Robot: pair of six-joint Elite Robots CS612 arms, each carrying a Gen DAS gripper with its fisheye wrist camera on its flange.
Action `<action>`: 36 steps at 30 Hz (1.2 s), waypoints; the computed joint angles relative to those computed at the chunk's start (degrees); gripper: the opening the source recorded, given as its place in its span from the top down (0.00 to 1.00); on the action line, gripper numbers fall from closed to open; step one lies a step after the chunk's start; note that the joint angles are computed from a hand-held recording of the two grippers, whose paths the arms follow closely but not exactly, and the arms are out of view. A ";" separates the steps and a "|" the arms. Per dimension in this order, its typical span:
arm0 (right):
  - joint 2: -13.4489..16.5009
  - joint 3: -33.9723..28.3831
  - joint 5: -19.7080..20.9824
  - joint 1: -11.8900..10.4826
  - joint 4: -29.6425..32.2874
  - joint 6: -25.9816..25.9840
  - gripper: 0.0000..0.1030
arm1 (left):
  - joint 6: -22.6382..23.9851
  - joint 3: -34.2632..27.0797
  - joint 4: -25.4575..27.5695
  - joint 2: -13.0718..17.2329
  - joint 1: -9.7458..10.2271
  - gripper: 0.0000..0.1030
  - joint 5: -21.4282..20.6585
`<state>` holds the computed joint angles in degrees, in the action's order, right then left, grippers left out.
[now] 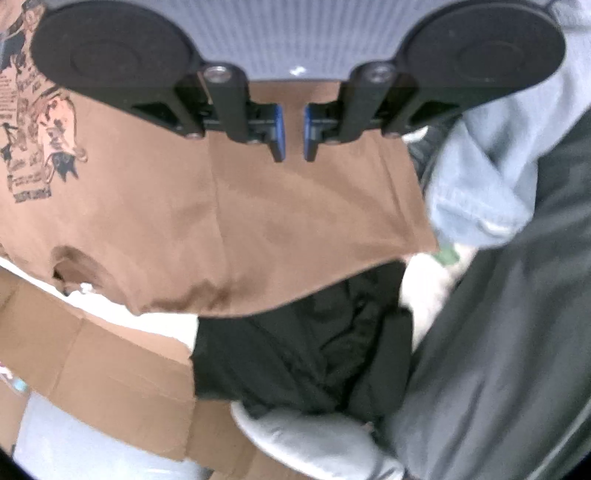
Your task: Fold clothes
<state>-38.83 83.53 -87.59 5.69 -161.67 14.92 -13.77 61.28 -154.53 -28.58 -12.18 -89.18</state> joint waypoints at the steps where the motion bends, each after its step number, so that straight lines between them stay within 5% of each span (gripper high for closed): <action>1: 0.01 -0.03 0.03 0.02 0.03 0.00 0.81 | -0.90 0.33 0.56 -0.07 -0.02 0.88 0.22; 13: 0.00 -0.05 0.54 0.12 0.26 -0.26 0.79 | -4.46 3.91 3.39 -1.23 0.29 0.79 2.49; 16: 0.01 -0.04 0.60 0.14 0.30 -0.30 0.78 | -5.92 4.84 3.16 -1.80 -0.03 0.61 5.57; 21: 0.16 -0.09 0.52 0.25 0.32 -0.42 0.72 | -10.37 4.66 4.14 -1.33 0.67 0.59 2.90; 24: 0.13 -0.04 0.61 0.27 0.22 -0.62 0.72 | -11.31 5.33 3.03 -1.38 0.62 0.65 2.40; 27: 0.10 0.04 0.77 0.20 0.14 -0.53 0.72 | -11.77 5.78 1.72 -1.60 0.80 0.93 1.52; 36: 0.39 -0.15 0.72 0.20 -0.01 -0.74 0.72 | -13.20 6.38 4.68 -2.71 0.74 0.96 6.21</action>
